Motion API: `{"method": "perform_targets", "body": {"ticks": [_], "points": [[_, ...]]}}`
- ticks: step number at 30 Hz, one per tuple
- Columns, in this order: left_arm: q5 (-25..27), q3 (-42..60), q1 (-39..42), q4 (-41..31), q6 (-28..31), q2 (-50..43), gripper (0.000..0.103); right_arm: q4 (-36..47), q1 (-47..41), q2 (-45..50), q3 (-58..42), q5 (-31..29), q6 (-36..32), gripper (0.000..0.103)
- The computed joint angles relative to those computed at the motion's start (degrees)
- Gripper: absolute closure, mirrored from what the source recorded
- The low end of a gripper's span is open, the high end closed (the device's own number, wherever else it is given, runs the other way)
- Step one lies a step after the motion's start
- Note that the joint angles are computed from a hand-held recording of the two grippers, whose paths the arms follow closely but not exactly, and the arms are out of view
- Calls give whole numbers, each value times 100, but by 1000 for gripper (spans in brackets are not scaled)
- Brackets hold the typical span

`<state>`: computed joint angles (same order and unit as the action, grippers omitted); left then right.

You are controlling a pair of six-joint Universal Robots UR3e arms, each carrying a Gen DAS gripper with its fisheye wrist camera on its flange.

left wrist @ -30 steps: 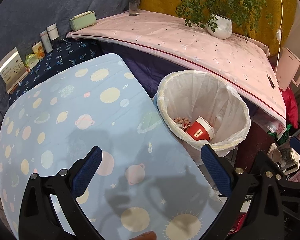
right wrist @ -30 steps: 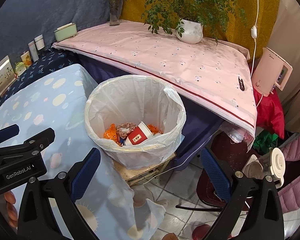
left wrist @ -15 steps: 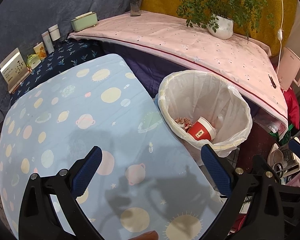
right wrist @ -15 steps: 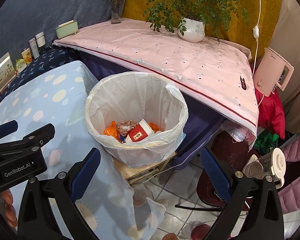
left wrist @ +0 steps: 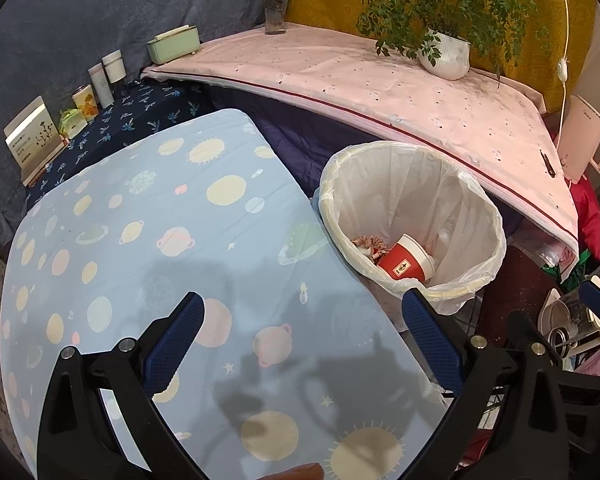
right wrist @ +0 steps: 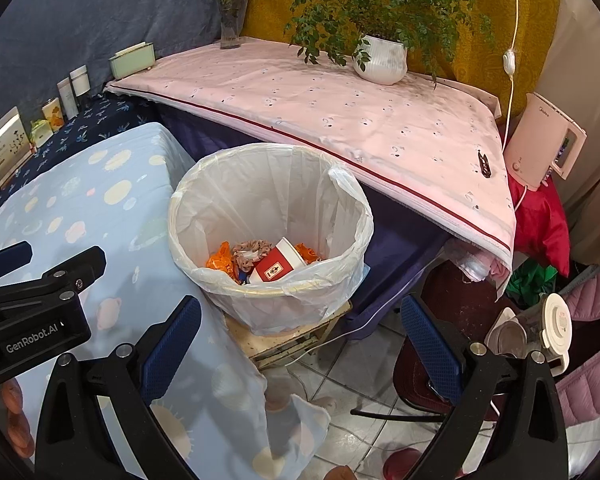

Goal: Collect trash

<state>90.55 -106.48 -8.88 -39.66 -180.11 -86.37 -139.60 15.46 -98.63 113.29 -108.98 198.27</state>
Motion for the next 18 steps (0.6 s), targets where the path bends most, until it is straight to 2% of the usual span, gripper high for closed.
{"method": "perform_targets", "body": {"ticks": [18], "points": [[316, 23, -210, 120, -169, -130, 8, -76, -31, -49, 139, 55, 19, 7]]}}
